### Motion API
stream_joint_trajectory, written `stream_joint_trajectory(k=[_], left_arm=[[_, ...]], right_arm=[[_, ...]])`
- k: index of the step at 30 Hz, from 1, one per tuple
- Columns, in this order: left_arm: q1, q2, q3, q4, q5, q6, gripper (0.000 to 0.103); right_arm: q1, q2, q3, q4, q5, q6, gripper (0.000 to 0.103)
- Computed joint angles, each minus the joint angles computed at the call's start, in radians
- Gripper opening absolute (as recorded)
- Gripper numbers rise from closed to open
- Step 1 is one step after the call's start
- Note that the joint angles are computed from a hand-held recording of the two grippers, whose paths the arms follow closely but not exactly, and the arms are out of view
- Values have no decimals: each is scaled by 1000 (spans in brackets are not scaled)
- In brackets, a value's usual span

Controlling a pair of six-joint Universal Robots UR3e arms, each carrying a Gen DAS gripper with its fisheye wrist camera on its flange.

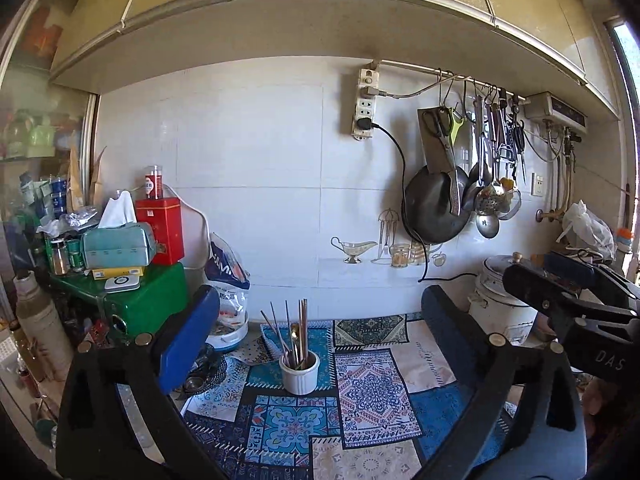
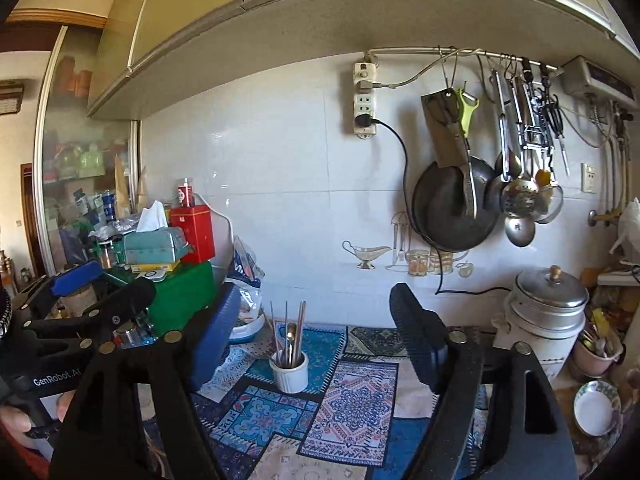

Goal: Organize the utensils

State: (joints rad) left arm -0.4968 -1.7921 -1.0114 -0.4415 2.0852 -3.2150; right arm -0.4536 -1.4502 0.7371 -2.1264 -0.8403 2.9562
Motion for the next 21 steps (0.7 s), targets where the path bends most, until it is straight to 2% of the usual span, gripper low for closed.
stream_joint_trajectory(k=[3, 4, 11, 21], left_arm=[[-21, 53, -91, 33, 25, -16, 102], [-28, 66, -113, 42, 35, -20, 102], [-44, 110, -194, 70, 55, -33, 102], [-32, 99, -188, 60, 40, -44, 102]], right_arm=[[-15, -86, 117, -44, -20, 9, 102], [-22, -108, 150, -63, -22, 15, 103], [-30, -180, 246, -89, -31, -11, 103], [-30, -193, 272, -81, -28, -7, 103]])
